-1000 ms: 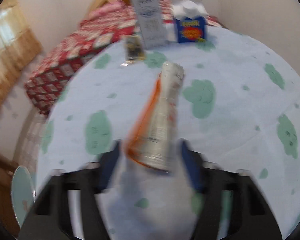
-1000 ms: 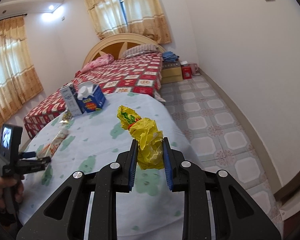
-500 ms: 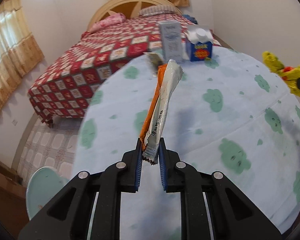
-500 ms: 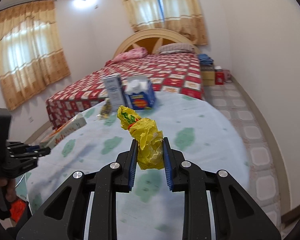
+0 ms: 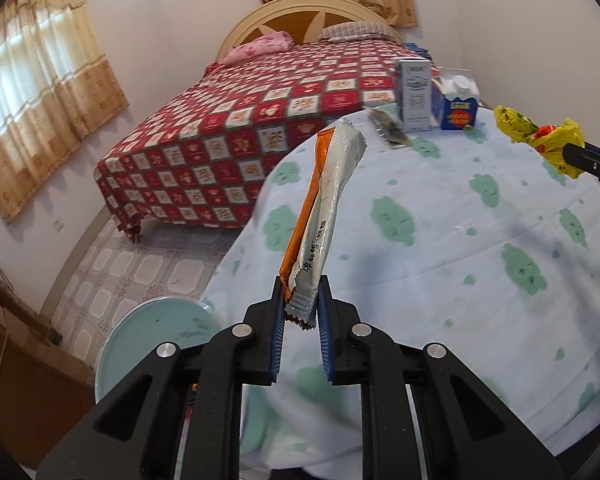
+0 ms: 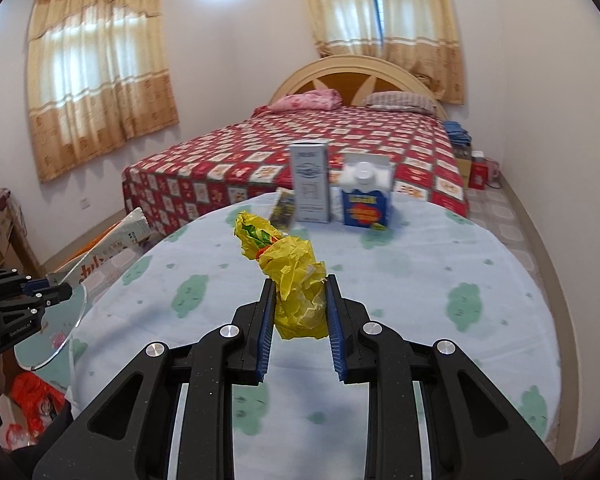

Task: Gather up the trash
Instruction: 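Carry the strip wrapper with the left gripper over the bucket while the right holds the yellow bag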

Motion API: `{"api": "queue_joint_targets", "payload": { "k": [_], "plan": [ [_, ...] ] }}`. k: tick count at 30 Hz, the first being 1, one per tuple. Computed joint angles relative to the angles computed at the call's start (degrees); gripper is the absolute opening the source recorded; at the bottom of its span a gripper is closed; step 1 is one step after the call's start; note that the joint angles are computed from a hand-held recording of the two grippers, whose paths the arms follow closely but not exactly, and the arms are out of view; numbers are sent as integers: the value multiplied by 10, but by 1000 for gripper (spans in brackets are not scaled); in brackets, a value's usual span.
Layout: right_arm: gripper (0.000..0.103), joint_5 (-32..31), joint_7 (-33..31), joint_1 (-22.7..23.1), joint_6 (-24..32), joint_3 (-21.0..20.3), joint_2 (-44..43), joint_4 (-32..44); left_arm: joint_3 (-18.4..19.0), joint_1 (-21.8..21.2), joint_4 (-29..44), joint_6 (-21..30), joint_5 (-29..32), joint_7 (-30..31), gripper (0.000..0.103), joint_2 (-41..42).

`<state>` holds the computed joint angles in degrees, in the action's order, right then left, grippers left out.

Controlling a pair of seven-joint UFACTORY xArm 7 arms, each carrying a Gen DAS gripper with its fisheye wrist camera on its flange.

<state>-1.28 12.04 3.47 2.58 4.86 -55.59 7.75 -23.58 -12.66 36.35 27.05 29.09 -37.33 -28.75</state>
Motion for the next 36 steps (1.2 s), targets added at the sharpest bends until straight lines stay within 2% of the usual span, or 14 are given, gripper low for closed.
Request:
{"api": "queue_joint_targets", "payload": {
  "k": [7, 15, 36],
  "plan": [
    [25, -3, 27, 18, -36, 43, 79, 37, 28, 1, -48, 7, -24, 26, 15, -59],
    [25, -14, 61, 19, -64, 89, 137, 68, 37, 15, -82, 13, -52, 49, 15, -106],
    [25, -38, 86, 17, -88, 143, 212, 118, 47, 36, -131, 34, -92, 81, 15, -179]
  ]
}}
